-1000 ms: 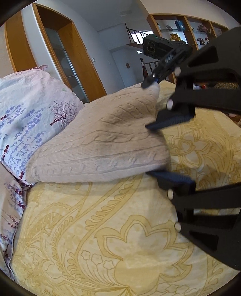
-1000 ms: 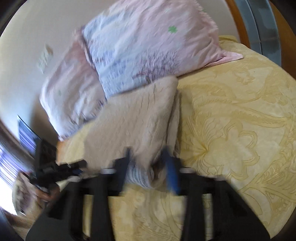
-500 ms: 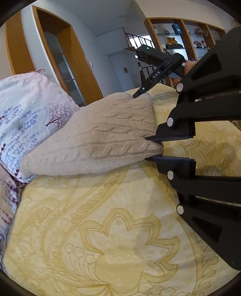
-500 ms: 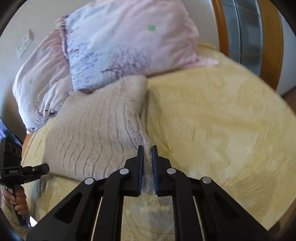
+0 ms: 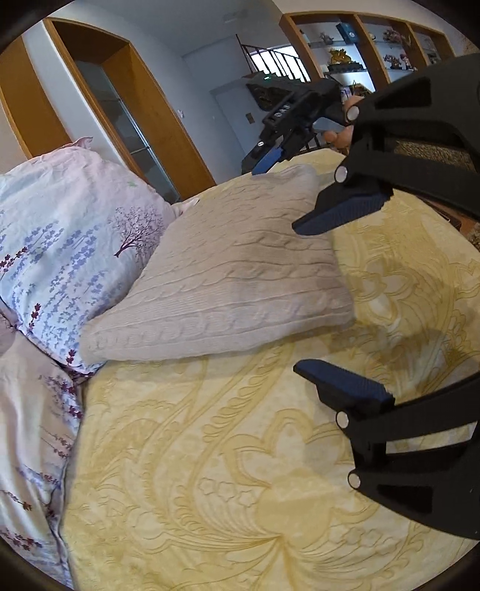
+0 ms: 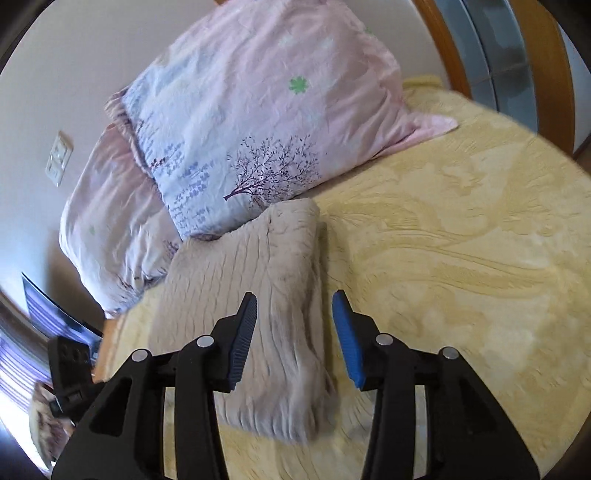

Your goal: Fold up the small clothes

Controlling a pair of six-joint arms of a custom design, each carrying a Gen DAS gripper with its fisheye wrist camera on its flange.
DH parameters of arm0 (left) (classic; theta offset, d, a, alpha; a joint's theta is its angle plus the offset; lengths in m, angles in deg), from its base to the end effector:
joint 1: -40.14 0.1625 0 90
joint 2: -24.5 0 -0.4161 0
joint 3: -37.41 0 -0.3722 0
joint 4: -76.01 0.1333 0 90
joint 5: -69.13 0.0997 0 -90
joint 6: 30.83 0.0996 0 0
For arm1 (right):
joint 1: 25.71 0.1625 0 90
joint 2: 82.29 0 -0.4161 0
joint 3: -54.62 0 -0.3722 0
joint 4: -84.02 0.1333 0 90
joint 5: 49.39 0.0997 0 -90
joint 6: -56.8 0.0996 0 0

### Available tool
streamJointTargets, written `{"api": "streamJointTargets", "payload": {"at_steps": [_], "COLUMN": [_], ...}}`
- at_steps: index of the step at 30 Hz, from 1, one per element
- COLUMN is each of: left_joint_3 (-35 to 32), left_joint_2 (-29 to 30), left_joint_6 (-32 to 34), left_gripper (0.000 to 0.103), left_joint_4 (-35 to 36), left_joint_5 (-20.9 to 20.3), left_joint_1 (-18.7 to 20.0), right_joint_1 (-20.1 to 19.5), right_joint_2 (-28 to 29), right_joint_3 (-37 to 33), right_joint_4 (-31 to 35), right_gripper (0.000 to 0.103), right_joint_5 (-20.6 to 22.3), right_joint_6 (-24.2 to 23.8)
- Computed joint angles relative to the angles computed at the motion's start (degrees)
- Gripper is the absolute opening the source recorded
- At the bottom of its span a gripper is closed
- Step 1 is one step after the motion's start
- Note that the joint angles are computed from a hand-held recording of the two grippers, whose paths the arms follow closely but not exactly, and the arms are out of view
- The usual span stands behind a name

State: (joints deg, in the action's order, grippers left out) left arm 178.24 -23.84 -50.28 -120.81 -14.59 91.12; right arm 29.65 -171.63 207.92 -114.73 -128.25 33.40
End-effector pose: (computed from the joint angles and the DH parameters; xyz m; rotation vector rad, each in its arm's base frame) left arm -0.1282 -0.3872 0.0303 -0.5035 -3.0448 0.4212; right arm -0.0495 -0.3399 0.2450 -0.1571 -2.7092 1.1054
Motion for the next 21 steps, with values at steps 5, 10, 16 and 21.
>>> {"api": "streamJointTargets", "payload": {"at_steps": [5, 10, 16, 21], "left_joint_3": [-2.1, -4.23, -4.92, -5.43], "left_joint_2": [0.8, 2.14, 2.93, 3.31], "left_joint_6": [-0.5, -1.52, -0.85, -0.22], "left_gripper": [0.08, 0.081, 0.081, 0.081], "left_joint_4": [2.32, 3.26, 2.69, 2.41], "left_joint_5": [2.11, 3.42, 4.13, 3.18], "left_joint_1": [-0.04, 0.74, 0.62, 1.0], "right_joint_1": [1.42, 7.01, 14.47, 10.01], "right_joint_2": [4.29, 9.05, 15.69, 17.81], "right_joint_3": [-5.29, -5.05, -5.91, -8.43], "right_joint_4": [5.67, -5.9, -21.39, -14.46], "right_gripper": [0.044, 0.01, 0.01, 0.01], "right_joint_5": [0.17, -5.07, -17.06, -19.85], "right_joint_6": [4.52, 0.24, -6.82, -2.36]}}
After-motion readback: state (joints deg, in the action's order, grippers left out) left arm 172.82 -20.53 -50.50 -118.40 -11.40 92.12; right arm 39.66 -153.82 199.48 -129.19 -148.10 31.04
